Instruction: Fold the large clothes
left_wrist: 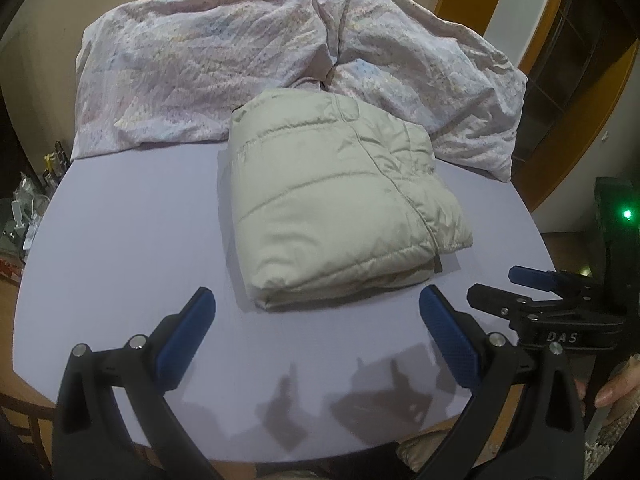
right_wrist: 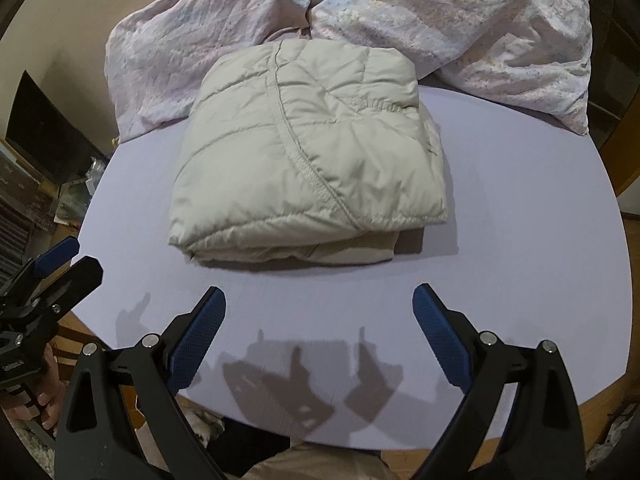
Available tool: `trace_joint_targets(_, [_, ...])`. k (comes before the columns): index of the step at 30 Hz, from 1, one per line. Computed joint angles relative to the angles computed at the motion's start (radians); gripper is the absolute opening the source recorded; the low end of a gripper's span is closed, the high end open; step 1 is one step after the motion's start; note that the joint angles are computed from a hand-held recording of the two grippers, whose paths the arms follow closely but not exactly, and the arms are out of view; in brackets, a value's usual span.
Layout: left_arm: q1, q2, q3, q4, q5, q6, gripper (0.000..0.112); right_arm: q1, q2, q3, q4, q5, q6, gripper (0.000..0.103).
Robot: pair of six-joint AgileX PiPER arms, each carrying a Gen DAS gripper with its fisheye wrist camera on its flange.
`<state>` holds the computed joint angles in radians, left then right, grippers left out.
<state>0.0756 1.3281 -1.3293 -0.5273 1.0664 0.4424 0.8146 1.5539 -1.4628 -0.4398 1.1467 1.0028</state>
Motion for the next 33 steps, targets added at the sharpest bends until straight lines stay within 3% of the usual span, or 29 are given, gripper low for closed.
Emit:
trace_joint_targets(15, [-0.027, -0.083, 0.088, -0.017, 0.006, -0.026, 0.101, 0.088, -0.089, 0.089, -0.064, 0.049, 0.15, 0.096])
trace_joint_targets(33, [-0.018, -0.108, 0.12, -0.032, -0.003, -0.042, 0.101, 0.1, -0.103, 0.117, -0.079, 0.0, 0.156, 0.096])
